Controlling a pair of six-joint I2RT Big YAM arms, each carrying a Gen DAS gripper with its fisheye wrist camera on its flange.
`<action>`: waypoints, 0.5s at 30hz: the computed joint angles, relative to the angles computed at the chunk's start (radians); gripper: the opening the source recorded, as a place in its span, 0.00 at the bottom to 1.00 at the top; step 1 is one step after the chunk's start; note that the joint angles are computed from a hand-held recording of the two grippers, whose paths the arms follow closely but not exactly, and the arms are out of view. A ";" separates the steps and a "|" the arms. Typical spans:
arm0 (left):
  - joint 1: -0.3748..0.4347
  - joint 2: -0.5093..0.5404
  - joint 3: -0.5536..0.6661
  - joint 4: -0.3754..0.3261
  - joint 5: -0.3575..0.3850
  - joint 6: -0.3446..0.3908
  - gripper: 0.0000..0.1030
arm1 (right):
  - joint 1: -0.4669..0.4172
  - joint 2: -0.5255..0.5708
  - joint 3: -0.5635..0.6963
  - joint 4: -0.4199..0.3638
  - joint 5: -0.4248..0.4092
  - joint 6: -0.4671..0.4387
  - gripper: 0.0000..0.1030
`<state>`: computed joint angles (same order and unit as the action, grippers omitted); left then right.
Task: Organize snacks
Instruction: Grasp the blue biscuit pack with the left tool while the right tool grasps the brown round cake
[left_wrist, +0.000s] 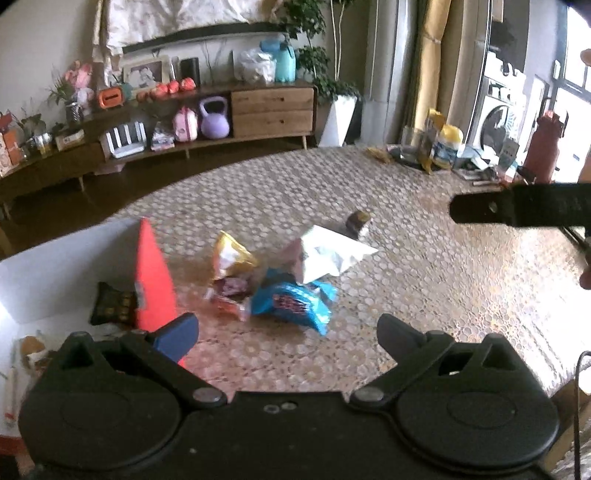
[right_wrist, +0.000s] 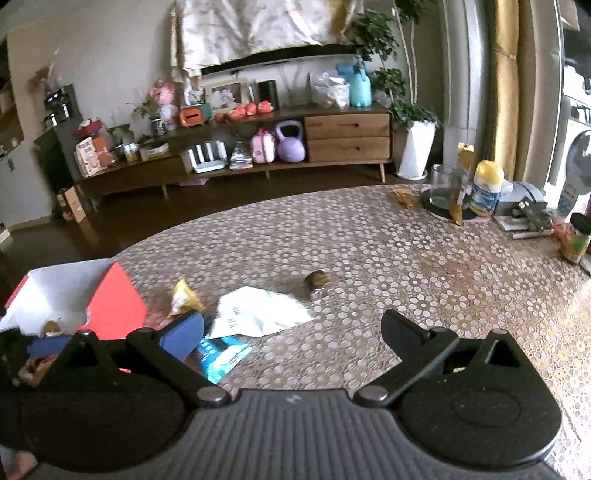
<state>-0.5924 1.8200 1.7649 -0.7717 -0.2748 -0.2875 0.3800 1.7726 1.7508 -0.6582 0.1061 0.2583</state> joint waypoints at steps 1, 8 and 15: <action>-0.002 0.019 0.021 -0.010 -0.002 -0.003 1.00 | -0.005 0.015 0.012 0.001 -0.001 0.002 1.00; -0.001 0.145 0.169 -0.091 -0.020 -0.068 0.99 | -0.047 0.139 0.149 -0.031 -0.005 0.036 1.00; 0.007 0.264 0.316 -0.191 -0.045 -0.136 0.99 | -0.075 0.260 0.280 -0.079 -0.026 0.044 1.00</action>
<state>-0.5856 2.0844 2.0806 -0.9625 -0.3193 -0.4231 0.3047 2.0325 2.0311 -0.7373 0.0802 0.3022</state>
